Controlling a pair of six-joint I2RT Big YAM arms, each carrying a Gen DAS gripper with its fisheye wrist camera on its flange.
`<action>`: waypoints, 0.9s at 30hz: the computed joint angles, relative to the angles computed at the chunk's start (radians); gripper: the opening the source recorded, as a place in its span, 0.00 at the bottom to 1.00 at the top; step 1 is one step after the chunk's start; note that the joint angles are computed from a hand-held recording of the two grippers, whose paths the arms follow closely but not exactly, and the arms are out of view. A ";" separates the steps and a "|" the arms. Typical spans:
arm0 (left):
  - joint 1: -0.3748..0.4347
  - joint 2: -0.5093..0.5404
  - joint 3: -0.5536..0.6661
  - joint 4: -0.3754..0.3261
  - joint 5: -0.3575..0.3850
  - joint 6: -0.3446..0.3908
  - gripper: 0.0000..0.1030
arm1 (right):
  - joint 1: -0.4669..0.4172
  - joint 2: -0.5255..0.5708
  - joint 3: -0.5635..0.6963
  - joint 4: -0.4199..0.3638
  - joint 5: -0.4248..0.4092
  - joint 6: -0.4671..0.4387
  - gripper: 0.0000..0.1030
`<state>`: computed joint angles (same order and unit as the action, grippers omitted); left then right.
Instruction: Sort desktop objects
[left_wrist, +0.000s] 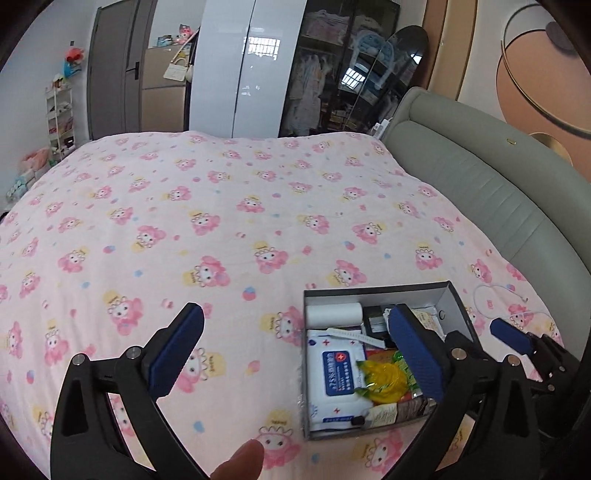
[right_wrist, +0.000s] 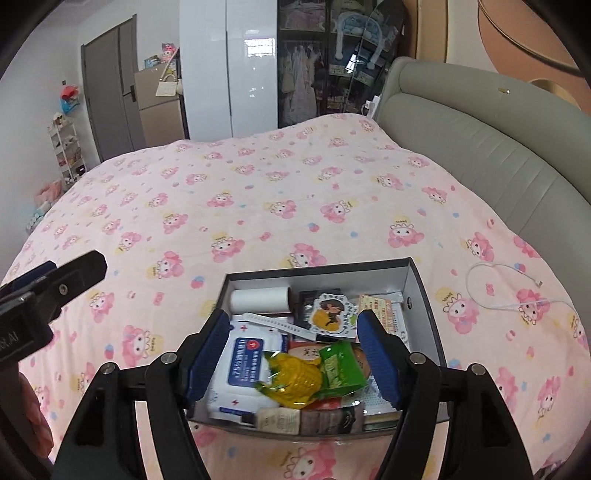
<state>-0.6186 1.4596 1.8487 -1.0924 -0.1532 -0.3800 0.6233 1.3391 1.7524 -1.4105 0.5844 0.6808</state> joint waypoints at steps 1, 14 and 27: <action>-0.001 -0.014 -0.009 -0.007 -0.012 0.005 0.98 | 0.013 0.004 0.012 -0.007 0.007 0.003 0.67; -0.099 -0.253 -0.216 -0.065 -0.214 0.029 0.99 | 0.239 -0.035 -0.014 -0.077 0.130 0.185 0.68; -0.264 -0.451 -0.378 -0.166 -0.327 -0.080 0.99 | 0.486 -0.093 -0.108 -0.165 0.211 0.426 0.72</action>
<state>-0.8824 1.0085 1.4708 -1.2582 -0.4805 -0.4600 1.1095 1.2462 1.6449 -1.5757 0.7959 1.1068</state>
